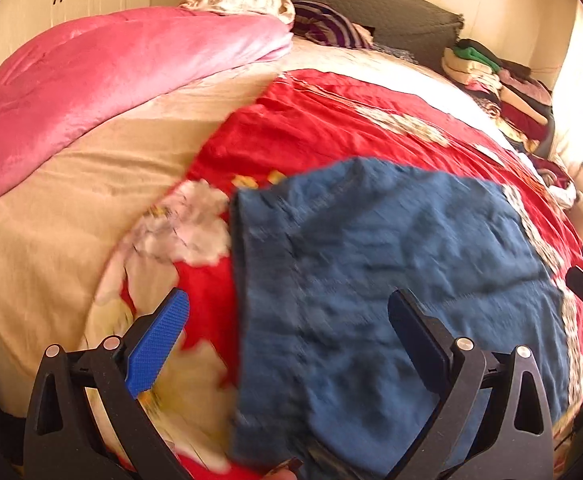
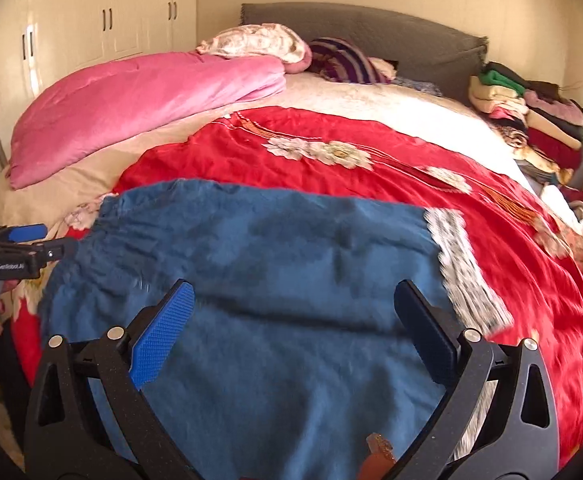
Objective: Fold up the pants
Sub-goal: 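Grasp the waistband with the left gripper while the right gripper grasps the waistband corner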
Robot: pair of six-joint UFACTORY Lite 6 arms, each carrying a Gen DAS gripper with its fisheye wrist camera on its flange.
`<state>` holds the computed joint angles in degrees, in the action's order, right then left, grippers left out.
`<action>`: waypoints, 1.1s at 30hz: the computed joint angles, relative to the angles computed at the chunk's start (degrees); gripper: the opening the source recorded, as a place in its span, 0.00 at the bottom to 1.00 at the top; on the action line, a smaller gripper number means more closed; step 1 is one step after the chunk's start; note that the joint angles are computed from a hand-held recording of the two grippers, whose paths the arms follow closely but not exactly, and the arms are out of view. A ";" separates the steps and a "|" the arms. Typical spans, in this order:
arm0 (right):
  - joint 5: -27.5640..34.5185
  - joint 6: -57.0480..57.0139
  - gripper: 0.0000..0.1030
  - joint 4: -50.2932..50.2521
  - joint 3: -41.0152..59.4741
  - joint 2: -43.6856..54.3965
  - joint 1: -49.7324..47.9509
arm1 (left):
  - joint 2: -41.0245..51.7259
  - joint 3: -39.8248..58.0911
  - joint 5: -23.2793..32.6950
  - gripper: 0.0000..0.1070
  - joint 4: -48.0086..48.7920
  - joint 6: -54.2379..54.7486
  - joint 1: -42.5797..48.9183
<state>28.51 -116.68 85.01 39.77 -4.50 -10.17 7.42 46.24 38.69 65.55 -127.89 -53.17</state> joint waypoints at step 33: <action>-7.59 40.73 0.92 -43.01 55.18 49.96 25.84 | 8.35 6.85 -12.17 0.32 20.34 1.56 16.89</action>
